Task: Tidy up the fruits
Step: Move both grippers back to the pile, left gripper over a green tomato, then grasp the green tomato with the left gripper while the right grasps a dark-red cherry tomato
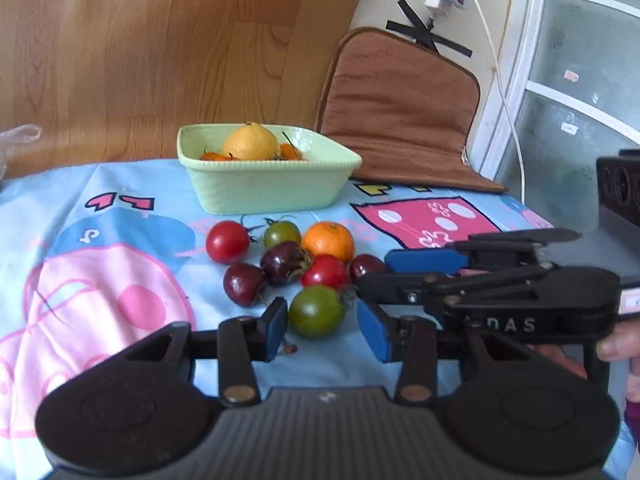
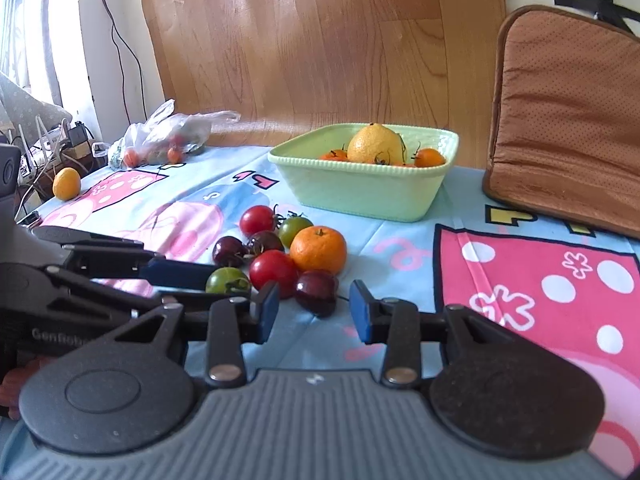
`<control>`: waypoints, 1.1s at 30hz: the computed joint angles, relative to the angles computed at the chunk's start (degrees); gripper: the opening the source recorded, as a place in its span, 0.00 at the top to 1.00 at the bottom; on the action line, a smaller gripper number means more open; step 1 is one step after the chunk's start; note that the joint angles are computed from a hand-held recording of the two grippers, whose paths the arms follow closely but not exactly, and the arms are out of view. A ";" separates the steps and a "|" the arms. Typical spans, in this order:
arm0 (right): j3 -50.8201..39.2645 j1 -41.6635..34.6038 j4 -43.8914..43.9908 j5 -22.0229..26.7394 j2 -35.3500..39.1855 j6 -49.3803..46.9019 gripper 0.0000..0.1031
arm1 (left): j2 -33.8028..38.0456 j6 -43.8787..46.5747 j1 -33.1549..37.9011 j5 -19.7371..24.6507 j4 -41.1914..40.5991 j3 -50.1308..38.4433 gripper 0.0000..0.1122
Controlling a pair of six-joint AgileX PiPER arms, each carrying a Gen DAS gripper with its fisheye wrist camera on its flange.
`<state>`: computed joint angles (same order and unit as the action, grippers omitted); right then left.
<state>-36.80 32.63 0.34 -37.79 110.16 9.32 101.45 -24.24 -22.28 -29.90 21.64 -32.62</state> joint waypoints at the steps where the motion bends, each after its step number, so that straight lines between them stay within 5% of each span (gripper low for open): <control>1: -0.68 -0.43 -1.02 0.86 0.19 0.81 0.60 | 0.12 0.06 -0.16 0.26 -0.19 -0.17 0.66; 4: -1.78 -1.82 -5.21 2.34 0.59 4.58 0.61 | 0.60 -2.63 0.71 -0.16 1.75 -0.40 0.72; 6: -1.26 -1.85 -4.61 2.21 0.26 4.34 0.74 | 0.62 -4.34 1.59 -1.28 2.98 0.05 0.73; 17: 12.18 8.85 7.04 -6.58 -6.27 -1.01 0.74 | -7.64 8.33 -3.09 -7.21 -8.99 14.11 0.72; 22: 13.31 17.25 16.03 -4.60 -7.63 -9.96 0.73 | -12.39 8.81 -4.50 -6.04 -10.76 19.25 0.72; 27: 11.83 20.01 22.56 -5.04 -6.11 -14.88 0.73 | -13.48 16.99 -9.68 -7.69 -21.36 21.78 0.72; 33: 12.50 22.00 26.47 -7.33 -5.96 -16.33 0.53 | -14.67 18.30 -10.12 -8.68 -23.69 22.76 0.61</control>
<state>-24.31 54.64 26.81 -45.12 104.20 -7.01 86.78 -5.94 -32.40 -38.58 -2.05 -9.86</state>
